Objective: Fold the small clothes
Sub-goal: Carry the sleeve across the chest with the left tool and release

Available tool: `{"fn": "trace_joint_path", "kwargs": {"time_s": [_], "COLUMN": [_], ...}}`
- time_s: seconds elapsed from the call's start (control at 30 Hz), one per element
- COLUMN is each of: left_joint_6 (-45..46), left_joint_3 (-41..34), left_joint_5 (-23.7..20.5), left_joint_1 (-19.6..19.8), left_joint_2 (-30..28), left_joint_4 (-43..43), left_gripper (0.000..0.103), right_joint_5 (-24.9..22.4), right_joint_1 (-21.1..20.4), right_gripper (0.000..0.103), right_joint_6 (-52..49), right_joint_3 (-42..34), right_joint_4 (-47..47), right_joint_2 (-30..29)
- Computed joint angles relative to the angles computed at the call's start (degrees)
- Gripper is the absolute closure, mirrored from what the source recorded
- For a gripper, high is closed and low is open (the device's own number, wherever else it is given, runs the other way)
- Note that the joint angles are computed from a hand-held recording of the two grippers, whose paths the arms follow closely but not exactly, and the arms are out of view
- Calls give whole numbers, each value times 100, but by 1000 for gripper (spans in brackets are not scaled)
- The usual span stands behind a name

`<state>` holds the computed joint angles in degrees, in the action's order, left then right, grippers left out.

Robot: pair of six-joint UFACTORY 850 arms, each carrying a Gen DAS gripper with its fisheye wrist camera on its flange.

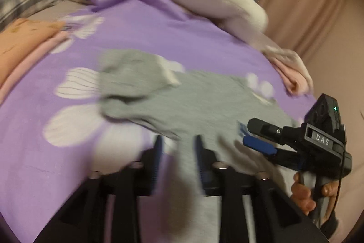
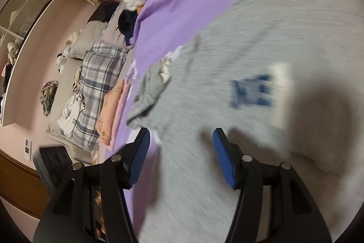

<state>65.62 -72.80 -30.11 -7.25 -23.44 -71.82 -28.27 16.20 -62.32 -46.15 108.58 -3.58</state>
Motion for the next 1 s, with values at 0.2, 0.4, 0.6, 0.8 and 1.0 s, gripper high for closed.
{"fn": "trace_joint_path", "kwargs": {"time_s": [0.2, 0.4, 0.6, 0.8, 1.0], "left_joint_6": [-419, -1919, -2479, -4382, -3412], "left_joint_3": [-925, -1747, -1976, -2574, -2595], "left_joint_5": [654, 647, 812, 617, 459], "left_joint_1": [-166, -440, -707, -894, -525], "left_joint_2": [-681, -1285, -1465, -1922, -1875], "left_joint_4": [811, 3684, 5017, 6864, 4860], "left_gripper": [54, 54, 54, 56, 78], "right_joint_5": [118, 336, 58, -106, 23], "right_joint_1": [260, 204, 42, -57, -101], "right_gripper": [44, 44, 43, 43, 43], "right_joint_6": [-81, 111, -248, -399, -390], "right_joint_3": [-356, -98, 207, 546, 814], "right_joint_4": [244, -159, 308, 552, 485], "right_joint_2": [-276, -40, 139, 436, 774]}}
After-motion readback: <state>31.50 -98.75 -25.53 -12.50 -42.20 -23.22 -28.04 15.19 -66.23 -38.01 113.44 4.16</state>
